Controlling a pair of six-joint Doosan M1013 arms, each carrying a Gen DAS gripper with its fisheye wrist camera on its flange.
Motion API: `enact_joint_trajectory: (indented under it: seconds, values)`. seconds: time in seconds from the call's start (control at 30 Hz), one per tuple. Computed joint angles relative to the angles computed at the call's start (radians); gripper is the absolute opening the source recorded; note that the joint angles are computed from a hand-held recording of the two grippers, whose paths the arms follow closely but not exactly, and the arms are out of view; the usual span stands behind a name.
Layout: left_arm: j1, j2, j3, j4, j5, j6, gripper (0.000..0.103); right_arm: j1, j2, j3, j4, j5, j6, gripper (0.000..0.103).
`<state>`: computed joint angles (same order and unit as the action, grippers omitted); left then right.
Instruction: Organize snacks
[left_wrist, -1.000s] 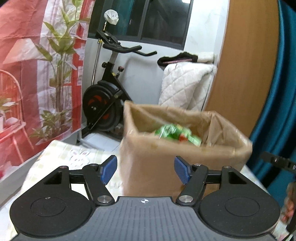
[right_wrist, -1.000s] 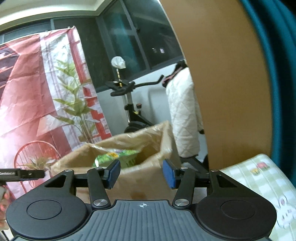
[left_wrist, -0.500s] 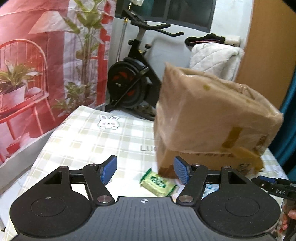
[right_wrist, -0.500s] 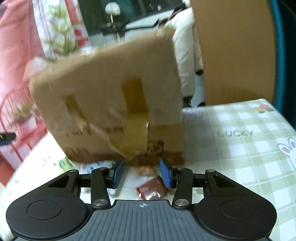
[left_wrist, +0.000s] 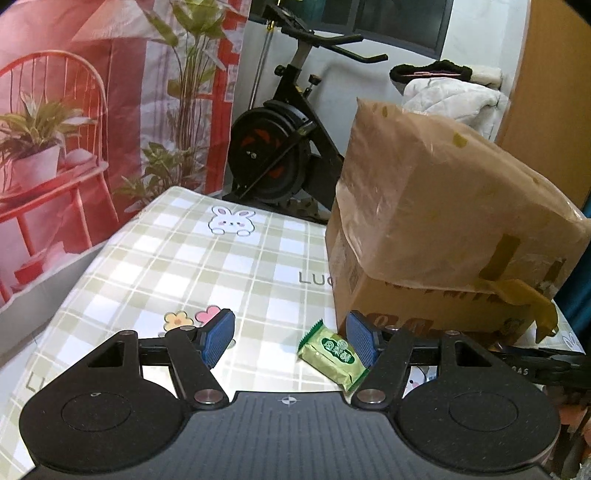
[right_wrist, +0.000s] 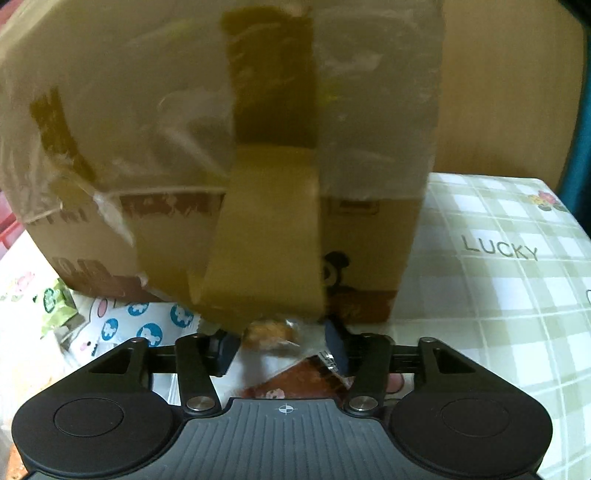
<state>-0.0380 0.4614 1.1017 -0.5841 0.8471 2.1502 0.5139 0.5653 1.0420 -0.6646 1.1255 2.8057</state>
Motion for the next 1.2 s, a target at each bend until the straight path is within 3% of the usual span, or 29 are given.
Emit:
enact_joint_trajectory:
  seconds: [0.1,0.47,0.63,0.87,1.0,1.07,1.2]
  values:
    - [0.000,-0.006,0.015,-0.013,0.006,0.012,0.069,0.003,-0.010,0.016,0.003,-0.012,-0.003,0.024]
    - [-0.006,-0.039,0.084,-0.059,0.054,0.041,0.069,0.053,-0.131,0.202,-0.042,-0.125,0.195,0.017]
    - [-0.013,-0.061,0.122,-0.076,0.063,0.068,0.068,0.066,-0.180,0.256,-0.069,-0.155,0.209,0.017]
    - [-0.022,-0.081,0.155,-0.090,0.087,0.073,0.068,0.061,-0.222,0.313,0.026,-0.238,0.199,0.021]
    - [-0.030,-0.094,0.175,-0.085,0.091,0.082,0.068,0.072,-0.225,0.321,0.021,-0.223,0.210,0.030]
    - [-0.031,-0.098,0.182,-0.082,0.095,0.082,0.068,0.078,-0.222,0.311,0.009,-0.183,0.199,0.039]
    - [-0.033,-0.102,0.188,-0.076,0.103,0.077,0.068,0.084,-0.229,0.313,-0.025,-0.152,0.180,0.043]
